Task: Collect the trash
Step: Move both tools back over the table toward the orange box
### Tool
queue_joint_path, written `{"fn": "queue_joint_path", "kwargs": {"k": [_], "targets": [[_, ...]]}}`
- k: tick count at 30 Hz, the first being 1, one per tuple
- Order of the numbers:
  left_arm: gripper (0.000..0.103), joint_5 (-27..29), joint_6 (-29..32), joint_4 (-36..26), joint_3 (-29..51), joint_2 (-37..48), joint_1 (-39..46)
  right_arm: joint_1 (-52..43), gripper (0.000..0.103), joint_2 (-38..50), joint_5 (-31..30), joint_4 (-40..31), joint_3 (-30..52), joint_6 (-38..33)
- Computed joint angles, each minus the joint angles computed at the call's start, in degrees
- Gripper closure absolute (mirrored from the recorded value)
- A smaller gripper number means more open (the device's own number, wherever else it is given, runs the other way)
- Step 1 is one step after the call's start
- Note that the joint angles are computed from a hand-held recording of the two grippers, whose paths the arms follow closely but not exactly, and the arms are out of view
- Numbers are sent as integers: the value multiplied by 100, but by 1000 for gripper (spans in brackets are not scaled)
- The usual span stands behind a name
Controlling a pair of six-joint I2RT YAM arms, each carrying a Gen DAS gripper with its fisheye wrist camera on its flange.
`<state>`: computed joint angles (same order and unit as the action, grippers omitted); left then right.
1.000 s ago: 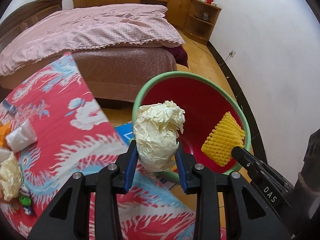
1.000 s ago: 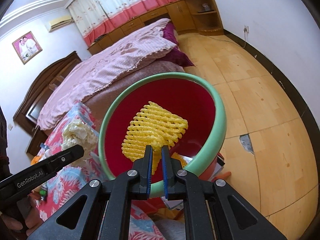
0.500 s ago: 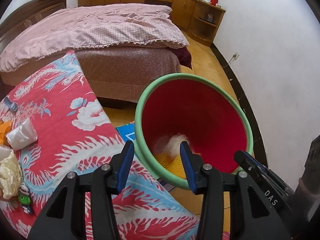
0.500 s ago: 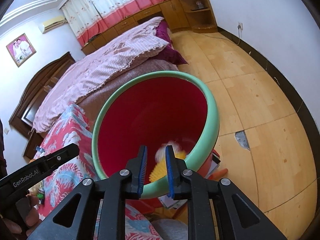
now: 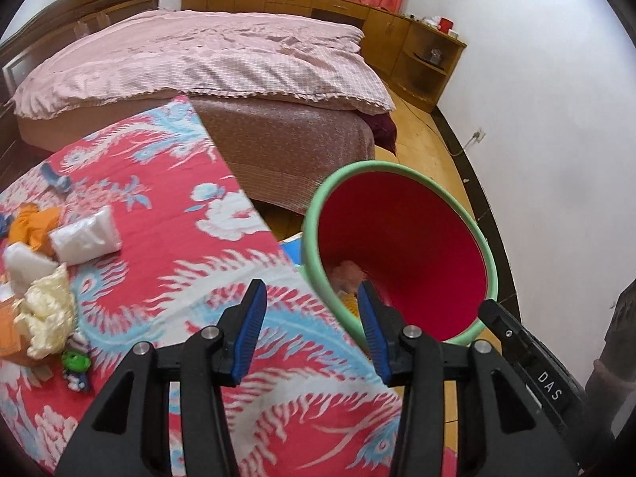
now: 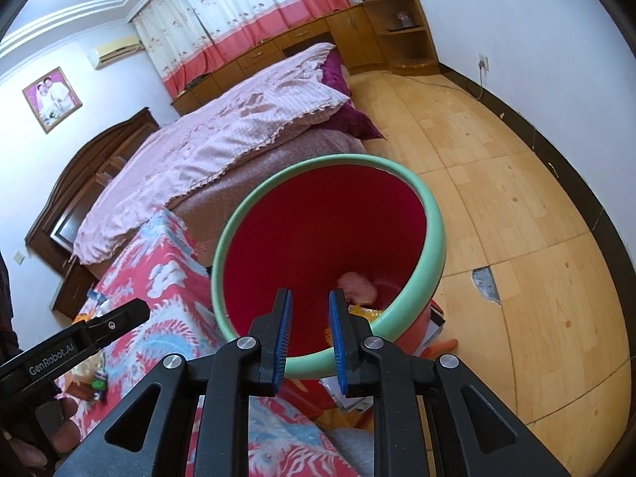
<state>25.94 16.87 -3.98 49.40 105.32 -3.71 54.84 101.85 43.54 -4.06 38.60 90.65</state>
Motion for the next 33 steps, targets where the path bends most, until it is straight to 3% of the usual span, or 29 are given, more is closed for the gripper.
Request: {"fn": "queue_joint_path", "kwargs": {"k": [1, 2, 4, 18, 33], "targets": [[56, 18, 19, -18, -24, -44, 63, 26, 77, 4, 14, -34, 33, 6], [56, 42, 40, -35, -47, -85, 136, 70, 65, 4, 40, -97, 85, 24], [56, 119, 83, -75, -99, -189, 328, 169, 57, -10, 152, -79, 115, 43], [56, 489, 447, -263, -124, -470, 1683, 535, 57, 287, 213, -375, 953, -312], [56, 297, 565, -171, 481, 177, 2890, 652, 57, 875, -100, -437, 1803, -793]]}}
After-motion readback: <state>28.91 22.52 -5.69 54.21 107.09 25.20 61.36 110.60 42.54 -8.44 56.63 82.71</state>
